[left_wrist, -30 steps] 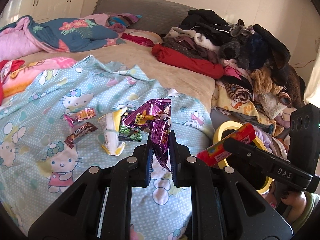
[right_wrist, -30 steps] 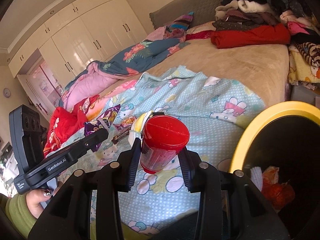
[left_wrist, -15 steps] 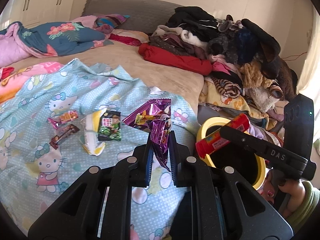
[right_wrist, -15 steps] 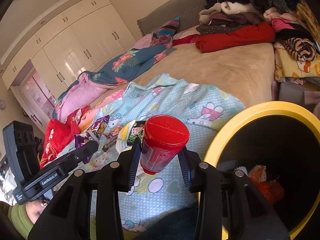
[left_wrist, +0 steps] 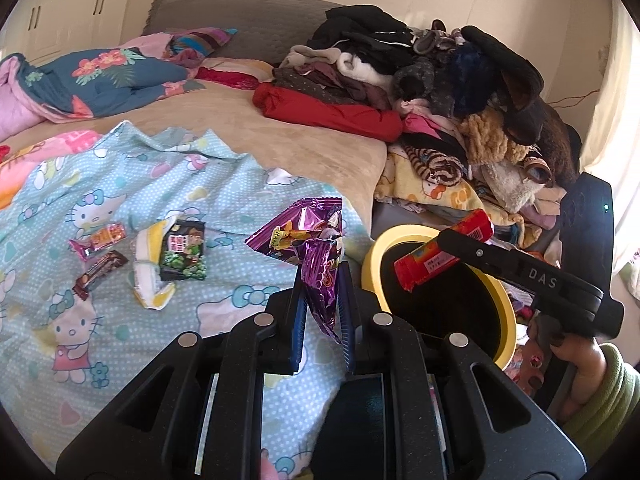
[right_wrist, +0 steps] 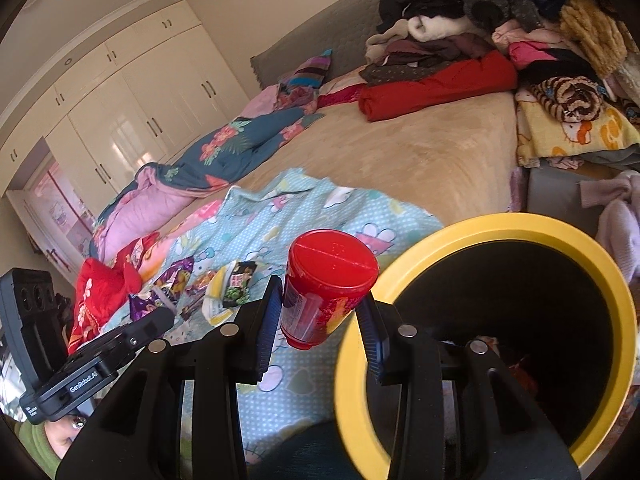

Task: Collect trash
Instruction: 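Carry the purple wrapper and red can over the bin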

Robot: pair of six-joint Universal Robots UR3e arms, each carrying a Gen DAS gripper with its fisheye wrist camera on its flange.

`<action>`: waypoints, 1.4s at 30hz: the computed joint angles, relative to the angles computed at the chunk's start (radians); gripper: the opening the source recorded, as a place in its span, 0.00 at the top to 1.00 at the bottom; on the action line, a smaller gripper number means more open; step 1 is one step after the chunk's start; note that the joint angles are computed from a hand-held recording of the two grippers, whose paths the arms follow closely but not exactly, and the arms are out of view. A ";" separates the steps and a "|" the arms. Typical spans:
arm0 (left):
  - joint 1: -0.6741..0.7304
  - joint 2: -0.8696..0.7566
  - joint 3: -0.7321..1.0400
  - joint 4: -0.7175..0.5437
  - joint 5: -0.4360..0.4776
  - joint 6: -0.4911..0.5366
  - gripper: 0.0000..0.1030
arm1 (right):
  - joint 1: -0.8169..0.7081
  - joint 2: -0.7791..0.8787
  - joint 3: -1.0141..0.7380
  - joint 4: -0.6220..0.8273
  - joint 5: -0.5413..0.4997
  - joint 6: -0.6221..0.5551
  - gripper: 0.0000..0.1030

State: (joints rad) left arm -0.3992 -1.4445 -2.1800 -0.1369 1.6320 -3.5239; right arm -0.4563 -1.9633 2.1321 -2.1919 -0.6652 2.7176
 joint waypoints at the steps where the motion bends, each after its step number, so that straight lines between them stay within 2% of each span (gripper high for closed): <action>1: -0.008 -0.010 0.009 0.001 0.003 -0.002 0.91 | -0.011 -0.004 0.003 0.004 0.002 -0.007 0.66; 14: -0.084 -0.114 0.105 -0.002 0.015 -0.011 0.91 | -0.134 -0.019 0.000 0.042 0.007 -0.060 0.66; 42: -0.197 -0.349 0.329 -0.046 -0.008 0.013 0.91 | -0.282 0.010 0.019 -0.018 -0.027 -0.091 0.66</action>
State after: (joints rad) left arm -0.5957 -1.7935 -1.8508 -0.1832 1.6240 -3.5106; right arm -0.7387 -1.9531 2.1516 -2.2099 -0.6920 2.6268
